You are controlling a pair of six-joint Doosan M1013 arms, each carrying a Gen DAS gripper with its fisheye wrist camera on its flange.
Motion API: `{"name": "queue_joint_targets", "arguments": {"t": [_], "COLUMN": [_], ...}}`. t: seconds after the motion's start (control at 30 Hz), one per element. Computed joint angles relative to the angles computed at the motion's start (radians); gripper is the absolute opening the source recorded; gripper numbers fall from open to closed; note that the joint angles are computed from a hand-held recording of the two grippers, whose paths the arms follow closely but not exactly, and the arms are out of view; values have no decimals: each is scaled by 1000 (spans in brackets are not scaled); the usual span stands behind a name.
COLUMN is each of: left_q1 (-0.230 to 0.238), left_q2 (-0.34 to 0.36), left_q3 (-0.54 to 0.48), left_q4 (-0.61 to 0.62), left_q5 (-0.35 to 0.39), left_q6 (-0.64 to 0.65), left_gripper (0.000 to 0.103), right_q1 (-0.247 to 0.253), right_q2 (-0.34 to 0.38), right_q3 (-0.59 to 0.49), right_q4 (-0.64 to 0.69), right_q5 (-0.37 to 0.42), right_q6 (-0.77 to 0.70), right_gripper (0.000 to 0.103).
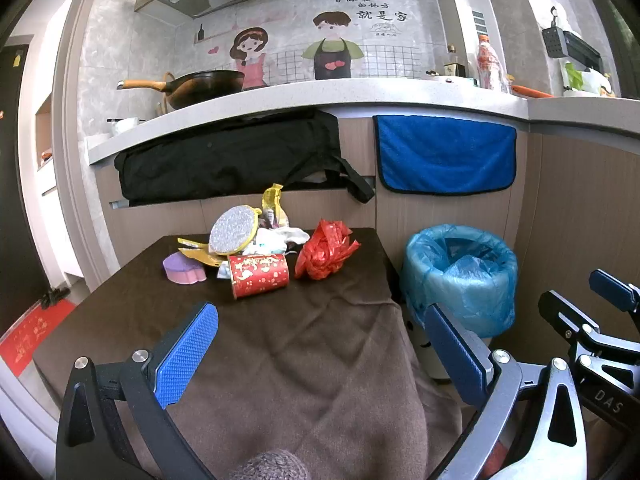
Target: Collect trash
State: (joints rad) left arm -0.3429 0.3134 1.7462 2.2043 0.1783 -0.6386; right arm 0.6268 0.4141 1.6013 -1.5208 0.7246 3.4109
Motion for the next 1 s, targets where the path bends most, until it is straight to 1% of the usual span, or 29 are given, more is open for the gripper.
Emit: {"name": "queue_joint_targets", "arguments": {"t": [1.0], "left_q1": [0], "left_q2": [0], "left_q3": [0], "left_q4": [-6], "left_q5": [-2], "left_q6": [4], "left_gripper": [102], "right_q1": [1], "right_q2": [-5], "right_q3": [6], "right_q4": [-10], "right_q5": [4], "right_q6": [6], "right_gripper": [80]}}
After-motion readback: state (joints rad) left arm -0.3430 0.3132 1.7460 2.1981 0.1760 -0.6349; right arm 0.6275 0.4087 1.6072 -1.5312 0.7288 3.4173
